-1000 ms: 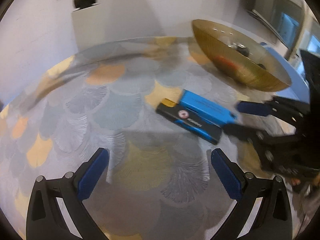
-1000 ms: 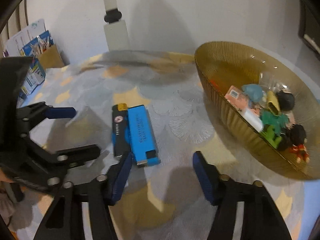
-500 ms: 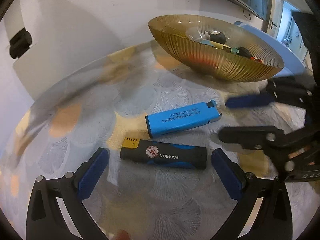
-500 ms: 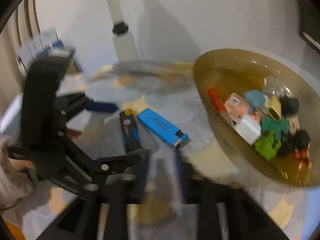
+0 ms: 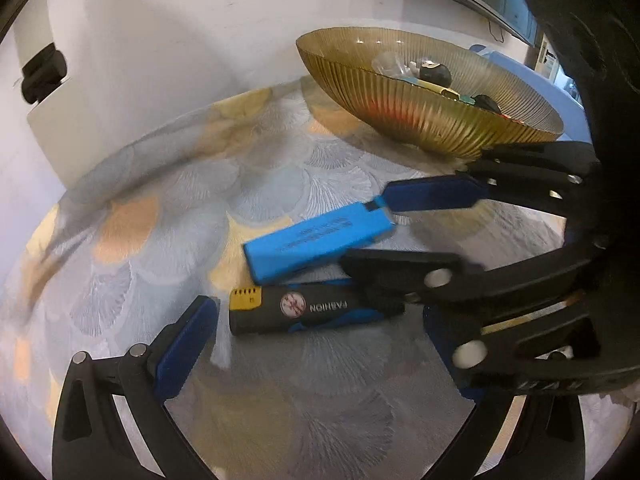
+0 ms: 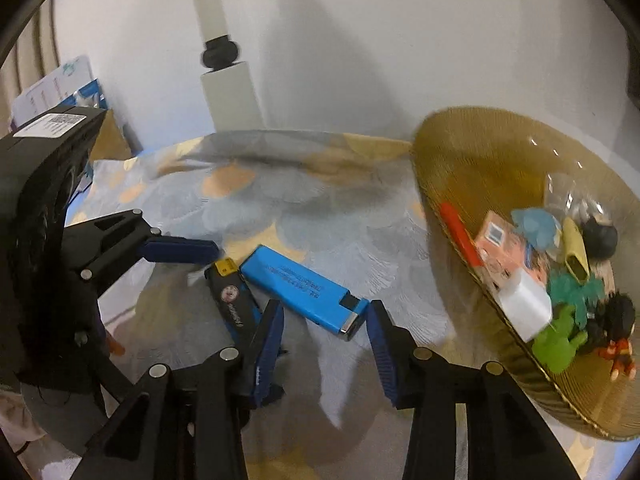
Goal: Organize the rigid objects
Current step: 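Grasp the blue lighter with the right tool while the left tool grasps the black FASHION lighter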
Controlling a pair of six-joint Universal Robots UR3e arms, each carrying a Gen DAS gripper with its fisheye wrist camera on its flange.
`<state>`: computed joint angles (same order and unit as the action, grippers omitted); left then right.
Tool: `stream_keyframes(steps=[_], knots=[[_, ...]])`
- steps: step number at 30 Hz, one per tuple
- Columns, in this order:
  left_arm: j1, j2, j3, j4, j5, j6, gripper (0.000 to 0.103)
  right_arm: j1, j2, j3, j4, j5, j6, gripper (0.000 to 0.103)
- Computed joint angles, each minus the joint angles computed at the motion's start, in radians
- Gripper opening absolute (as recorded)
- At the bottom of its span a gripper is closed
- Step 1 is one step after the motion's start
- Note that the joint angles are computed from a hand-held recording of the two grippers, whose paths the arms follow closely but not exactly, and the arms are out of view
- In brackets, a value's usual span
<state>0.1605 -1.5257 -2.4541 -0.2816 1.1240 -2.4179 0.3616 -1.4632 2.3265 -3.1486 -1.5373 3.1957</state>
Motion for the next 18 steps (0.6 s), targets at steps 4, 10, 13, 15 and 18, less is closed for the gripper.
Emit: stream_keyframes(steps=[4,10,13,15,18], knots=[[0.013,0.007,-0.008,-0.005,-0.007,-0.006,0.102,0.012,0.058,-0.067,0.018,0.014,-0.017,0.05],[0.056,0.086,-0.063,-0.037,-0.021,0.003,0.102,0.054,0.169,-0.218,0.082,-0.016,-0.022,0.06],[0.1,0.144,-0.106,-0.048,-0.023,-0.011,0.102,0.09,0.225,-0.302,0.13,-0.061,-0.036,0.061],[0.173,0.212,-0.13,-0.125,-0.073,0.008,0.102,0.111,0.226,-0.307,0.132,-0.092,-0.042,0.054],[0.258,0.296,-0.16,-0.218,-0.117,0.039,0.102,0.079,0.169,-0.223,0.1,-0.043,-0.033,0.034]])
